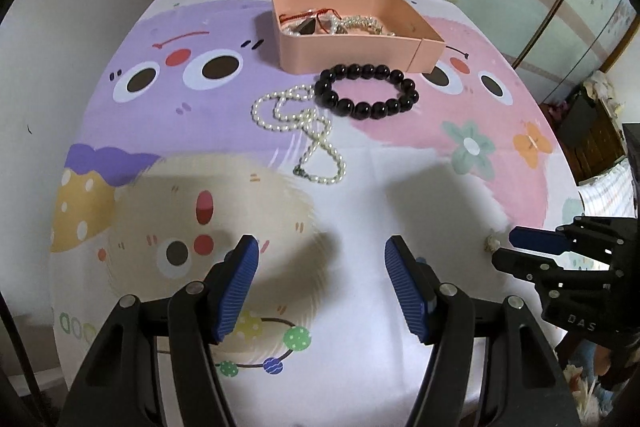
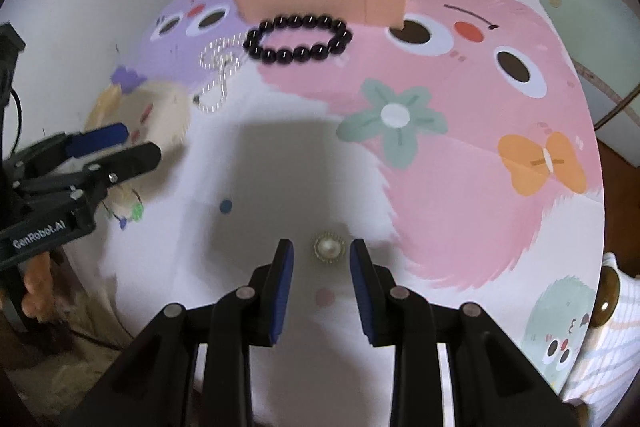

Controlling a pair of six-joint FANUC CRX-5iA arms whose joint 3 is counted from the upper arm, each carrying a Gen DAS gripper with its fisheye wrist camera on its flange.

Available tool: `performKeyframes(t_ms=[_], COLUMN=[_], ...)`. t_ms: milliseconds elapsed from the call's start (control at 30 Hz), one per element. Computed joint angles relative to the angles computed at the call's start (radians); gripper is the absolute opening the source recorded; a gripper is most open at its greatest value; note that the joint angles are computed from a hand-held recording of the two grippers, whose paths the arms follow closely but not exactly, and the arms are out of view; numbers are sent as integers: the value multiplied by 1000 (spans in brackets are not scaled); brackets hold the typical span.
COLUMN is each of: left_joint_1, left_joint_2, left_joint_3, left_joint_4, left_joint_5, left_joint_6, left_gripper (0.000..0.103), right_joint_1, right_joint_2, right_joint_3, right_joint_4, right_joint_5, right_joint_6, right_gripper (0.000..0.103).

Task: Organize jewelry
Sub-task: 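Lower the right gripper onto the round pearl earring and close on it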

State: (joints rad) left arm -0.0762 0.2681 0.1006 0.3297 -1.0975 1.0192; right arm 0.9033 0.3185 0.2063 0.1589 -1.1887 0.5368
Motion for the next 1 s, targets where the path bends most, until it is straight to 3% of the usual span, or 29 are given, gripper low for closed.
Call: performKeyframes(t_ms=[433, 533, 667, 1000], left_joint_1=[14, 15, 17, 10], left_joint_2=[10, 17, 24, 48], left_joint_3=[-11, -4, 3, 38], left_joint_4=[42, 41, 42, 23], left_joint_5=[2, -4, -11, -21], left_joint_6=[-32, -27, -22, -3], left_gripper=[65, 65, 65, 65], right_joint_1=[-7, -5, -12, -20], right_joint_2=[79, 104, 105, 118], right_joint_3=[98, 127, 131, 144], right_joint_4=[-21, -10, -18, -28], right_joint_5=[-102, -131, -134, -113], right_joint_6=[60, 62, 52, 60], right_gripper=[29, 24, 18, 16])
